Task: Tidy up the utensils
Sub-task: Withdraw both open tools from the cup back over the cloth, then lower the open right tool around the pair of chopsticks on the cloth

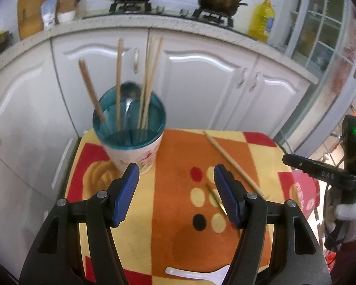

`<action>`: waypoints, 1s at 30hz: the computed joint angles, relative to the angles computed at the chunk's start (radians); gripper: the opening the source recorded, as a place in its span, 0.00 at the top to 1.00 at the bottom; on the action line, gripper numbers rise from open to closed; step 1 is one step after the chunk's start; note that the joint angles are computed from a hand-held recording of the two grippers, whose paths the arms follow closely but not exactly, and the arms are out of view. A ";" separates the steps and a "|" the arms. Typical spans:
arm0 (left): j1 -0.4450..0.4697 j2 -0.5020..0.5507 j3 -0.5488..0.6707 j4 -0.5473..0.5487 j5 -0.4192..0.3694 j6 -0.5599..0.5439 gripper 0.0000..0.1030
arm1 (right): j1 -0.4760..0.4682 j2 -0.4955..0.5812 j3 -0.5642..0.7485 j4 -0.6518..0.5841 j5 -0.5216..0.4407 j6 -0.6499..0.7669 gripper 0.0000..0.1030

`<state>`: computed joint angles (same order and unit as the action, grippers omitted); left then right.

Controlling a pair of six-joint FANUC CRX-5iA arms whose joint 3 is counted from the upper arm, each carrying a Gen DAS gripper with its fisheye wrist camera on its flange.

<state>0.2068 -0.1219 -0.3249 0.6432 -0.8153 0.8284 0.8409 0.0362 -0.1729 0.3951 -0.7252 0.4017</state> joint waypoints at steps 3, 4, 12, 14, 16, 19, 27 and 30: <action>0.004 0.029 0.010 -0.023 -0.005 0.026 0.36 | -0.018 0.065 0.056 -0.074 -0.004 0.106 0.62; 0.005 0.036 0.011 -0.028 -0.007 0.029 0.36 | -0.025 0.095 0.082 -0.095 -0.018 0.136 0.62; 0.001 0.081 0.039 -0.076 -0.022 0.069 0.36 | -0.090 0.289 0.275 -0.207 -0.109 0.323 0.73; -0.003 0.090 0.043 -0.081 -0.022 0.073 0.36 | -0.101 0.325 0.311 -0.220 -0.142 0.359 0.75; -0.007 0.100 0.051 -0.087 -0.024 0.079 0.36 | -0.106 0.343 0.333 -0.224 -0.170 0.378 0.77; -0.016 0.117 0.060 -0.092 -0.029 0.090 0.36 | -0.110 0.362 0.361 -0.249 -0.196 0.423 0.78; -0.044 0.138 0.073 -0.106 -0.043 0.089 0.36 | -0.129 0.334 0.347 -0.264 -0.166 0.439 0.78; -0.046 0.146 0.081 -0.114 -0.047 0.110 0.36 | -0.134 0.340 0.360 -0.277 -0.189 0.462 0.78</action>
<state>0.1606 0.0239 -0.2443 0.5293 -0.8619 0.9382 0.7066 0.3758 0.1874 0.1180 -0.9139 0.8635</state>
